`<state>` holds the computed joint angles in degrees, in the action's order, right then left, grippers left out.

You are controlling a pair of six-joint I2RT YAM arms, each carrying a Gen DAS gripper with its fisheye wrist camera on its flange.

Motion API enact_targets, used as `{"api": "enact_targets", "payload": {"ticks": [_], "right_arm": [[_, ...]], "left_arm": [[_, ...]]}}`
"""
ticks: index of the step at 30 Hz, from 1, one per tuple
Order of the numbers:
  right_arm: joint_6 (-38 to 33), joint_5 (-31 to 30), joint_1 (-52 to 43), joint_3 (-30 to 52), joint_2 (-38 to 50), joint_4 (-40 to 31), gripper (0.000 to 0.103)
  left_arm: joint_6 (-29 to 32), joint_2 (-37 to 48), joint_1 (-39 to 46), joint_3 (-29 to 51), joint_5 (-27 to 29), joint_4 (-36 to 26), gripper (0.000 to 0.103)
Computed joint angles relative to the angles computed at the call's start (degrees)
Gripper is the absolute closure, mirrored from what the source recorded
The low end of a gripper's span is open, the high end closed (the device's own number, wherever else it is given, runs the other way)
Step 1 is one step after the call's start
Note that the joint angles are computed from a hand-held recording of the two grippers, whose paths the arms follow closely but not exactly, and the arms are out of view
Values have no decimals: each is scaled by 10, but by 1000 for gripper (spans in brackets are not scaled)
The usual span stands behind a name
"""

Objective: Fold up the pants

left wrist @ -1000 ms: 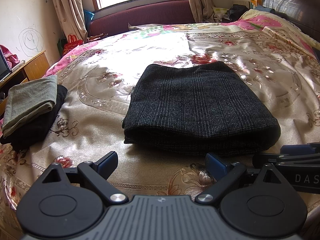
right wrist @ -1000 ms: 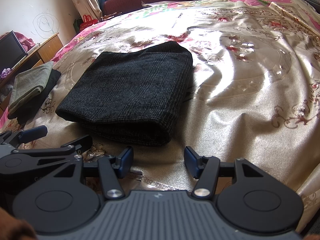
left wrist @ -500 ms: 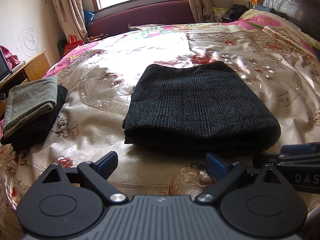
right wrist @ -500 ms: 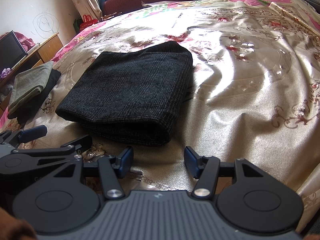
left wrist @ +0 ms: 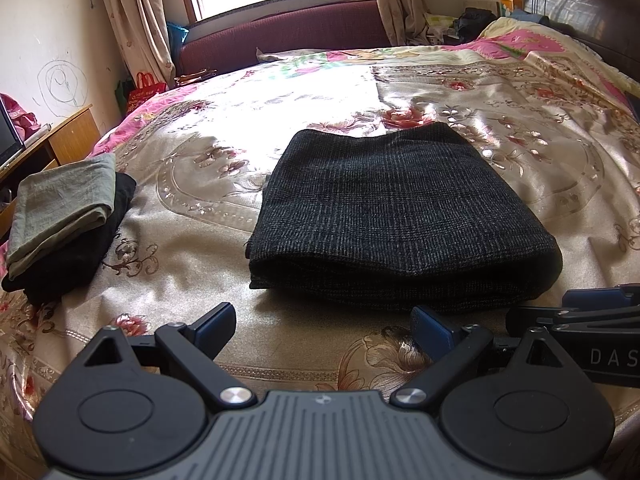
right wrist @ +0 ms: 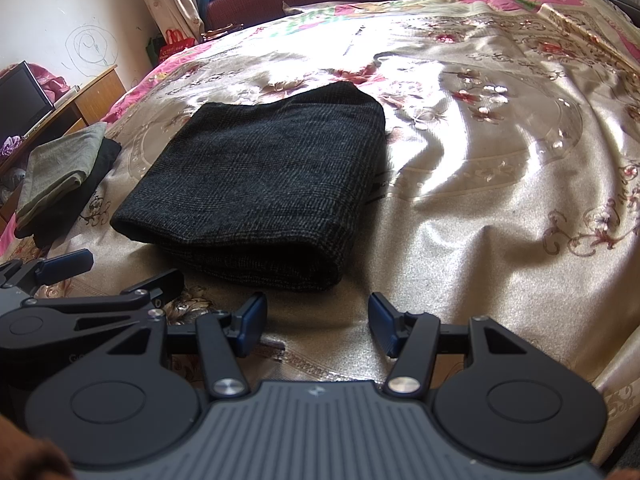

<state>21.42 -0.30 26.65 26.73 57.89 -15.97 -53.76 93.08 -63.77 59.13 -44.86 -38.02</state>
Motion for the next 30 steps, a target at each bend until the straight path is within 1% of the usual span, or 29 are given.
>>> {"api": "enact_targets", "payload": {"ticks": [30], "right_arm": [[0,3,2,-1,0,1,46]], "left_arm": [[10,-3,4,-5,-4,4,0]]}}
